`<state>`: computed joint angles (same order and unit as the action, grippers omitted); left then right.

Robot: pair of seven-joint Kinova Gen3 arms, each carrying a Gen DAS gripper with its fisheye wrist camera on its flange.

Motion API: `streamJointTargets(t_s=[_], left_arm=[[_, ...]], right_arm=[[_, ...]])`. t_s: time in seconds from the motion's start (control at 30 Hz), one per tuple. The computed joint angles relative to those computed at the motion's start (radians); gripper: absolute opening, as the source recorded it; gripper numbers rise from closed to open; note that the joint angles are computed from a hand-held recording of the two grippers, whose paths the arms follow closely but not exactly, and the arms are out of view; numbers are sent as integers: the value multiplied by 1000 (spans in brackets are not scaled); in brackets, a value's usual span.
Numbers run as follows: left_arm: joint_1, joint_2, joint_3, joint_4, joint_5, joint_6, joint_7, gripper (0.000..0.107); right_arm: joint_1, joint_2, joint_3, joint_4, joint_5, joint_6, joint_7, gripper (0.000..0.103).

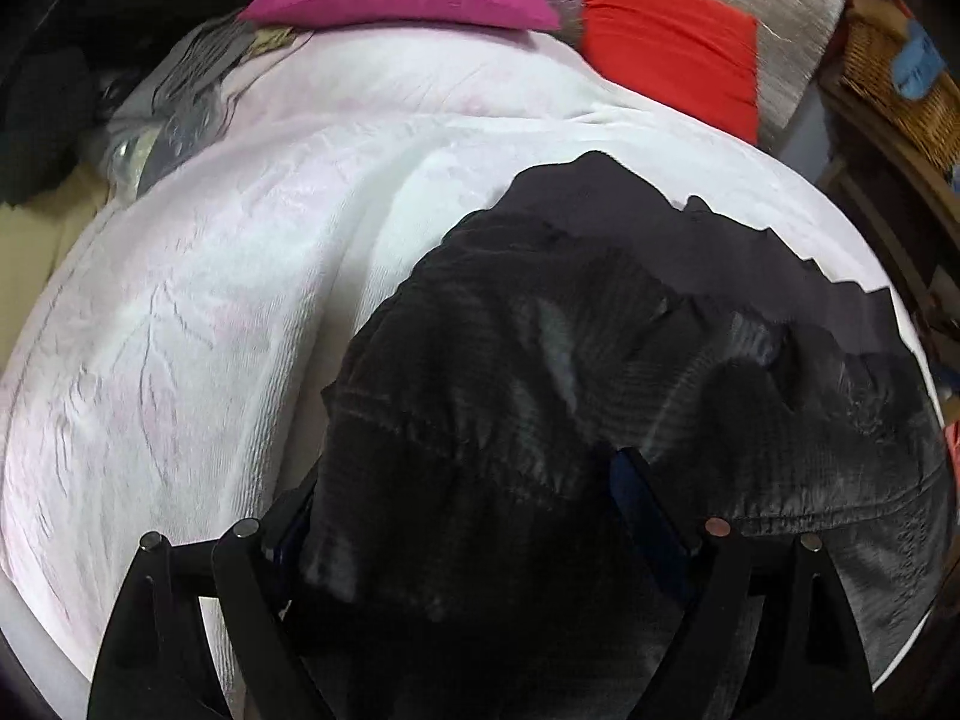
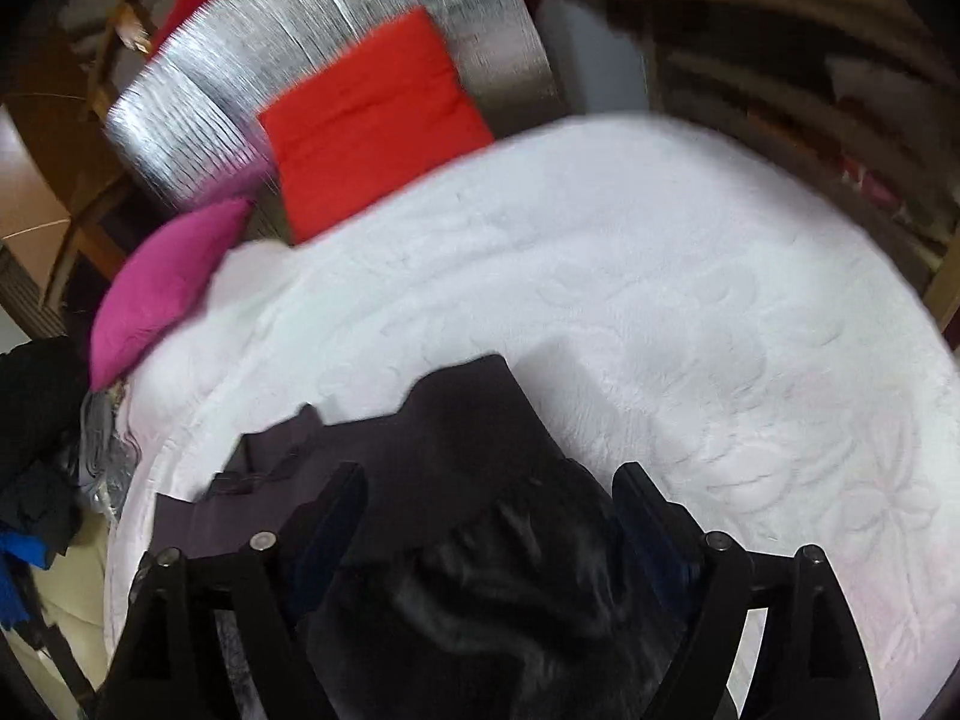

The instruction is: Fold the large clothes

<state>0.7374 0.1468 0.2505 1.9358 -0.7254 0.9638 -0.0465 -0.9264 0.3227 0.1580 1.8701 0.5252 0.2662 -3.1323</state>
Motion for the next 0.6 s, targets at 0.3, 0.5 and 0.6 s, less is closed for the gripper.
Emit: streamJointTargets(t_s=[0.3, 0.5, 0.6], left_arm=[[-15, 7, -12, -2, 6, -28, 0, 88], [1, 25, -15, -12, -12, -10, 14, 89], [8, 20, -15, -10, -16, -7, 20, 89]], right_arm=[[70, 182, -69, -265, -106, 209, 269, 39], [121, 202, -89, -249, -156, 192, 230, 44], [86, 147, -40, -166, -134, 77, 144, 57]])
